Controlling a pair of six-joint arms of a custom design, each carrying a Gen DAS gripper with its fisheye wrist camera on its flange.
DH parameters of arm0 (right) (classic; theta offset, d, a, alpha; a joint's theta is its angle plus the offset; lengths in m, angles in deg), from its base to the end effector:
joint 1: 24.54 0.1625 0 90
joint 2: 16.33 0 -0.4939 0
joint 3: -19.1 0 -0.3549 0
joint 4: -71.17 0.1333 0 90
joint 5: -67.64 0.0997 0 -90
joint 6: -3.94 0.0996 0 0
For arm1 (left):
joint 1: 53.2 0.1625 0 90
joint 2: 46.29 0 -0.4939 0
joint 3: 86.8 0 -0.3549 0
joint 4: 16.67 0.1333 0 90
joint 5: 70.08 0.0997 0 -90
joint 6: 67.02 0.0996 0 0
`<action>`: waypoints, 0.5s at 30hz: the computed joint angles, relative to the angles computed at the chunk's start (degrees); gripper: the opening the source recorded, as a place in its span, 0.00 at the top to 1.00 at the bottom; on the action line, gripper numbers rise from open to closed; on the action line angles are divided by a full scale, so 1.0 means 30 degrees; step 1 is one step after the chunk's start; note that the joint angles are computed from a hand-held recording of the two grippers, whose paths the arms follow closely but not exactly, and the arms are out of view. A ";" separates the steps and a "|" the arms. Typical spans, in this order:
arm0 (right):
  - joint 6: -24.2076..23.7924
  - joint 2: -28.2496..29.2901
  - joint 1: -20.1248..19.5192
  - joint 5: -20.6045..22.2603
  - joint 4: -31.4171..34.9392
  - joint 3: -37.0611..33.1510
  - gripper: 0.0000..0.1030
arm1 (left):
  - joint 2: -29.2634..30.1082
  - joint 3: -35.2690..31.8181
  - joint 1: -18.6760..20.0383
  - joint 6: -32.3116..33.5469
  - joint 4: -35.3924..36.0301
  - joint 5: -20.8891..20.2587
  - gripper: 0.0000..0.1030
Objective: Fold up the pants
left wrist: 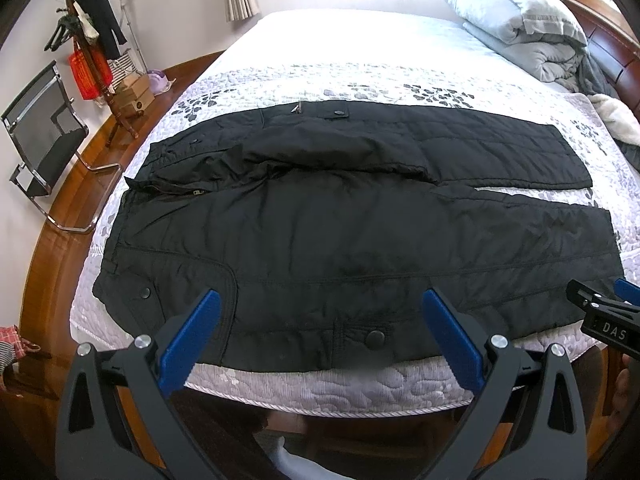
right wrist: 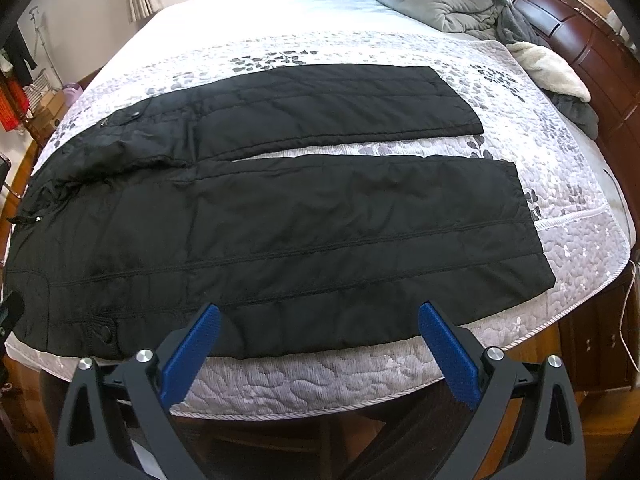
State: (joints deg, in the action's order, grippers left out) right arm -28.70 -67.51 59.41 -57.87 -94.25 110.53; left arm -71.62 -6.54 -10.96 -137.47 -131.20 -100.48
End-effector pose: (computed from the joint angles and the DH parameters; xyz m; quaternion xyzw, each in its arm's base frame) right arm 0.0003 -0.7127 0.3092 0.1191 -0.9047 0.1752 0.3696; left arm -0.3789 -0.6401 -0.0106 -0.0370 0.8467 -0.2947 0.4415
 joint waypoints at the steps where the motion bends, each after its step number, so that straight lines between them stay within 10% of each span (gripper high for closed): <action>1: -0.0018 0.0003 -0.0012 0.0012 -0.0013 0.0004 0.03 | 0.0000 0.0003 0.0008 0.0036 -0.0018 -0.0002 0.03; 15: 0.0023 0.0019 -0.0032 0.0023 0.0006 -0.0023 0.03 | 0.0010 0.0031 0.0018 0.0072 -0.0015 -0.0005 0.03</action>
State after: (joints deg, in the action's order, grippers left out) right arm -28.63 -67.45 59.31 -57.80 -94.23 110.46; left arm -71.59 -6.45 -10.91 -137.26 -131.24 -100.49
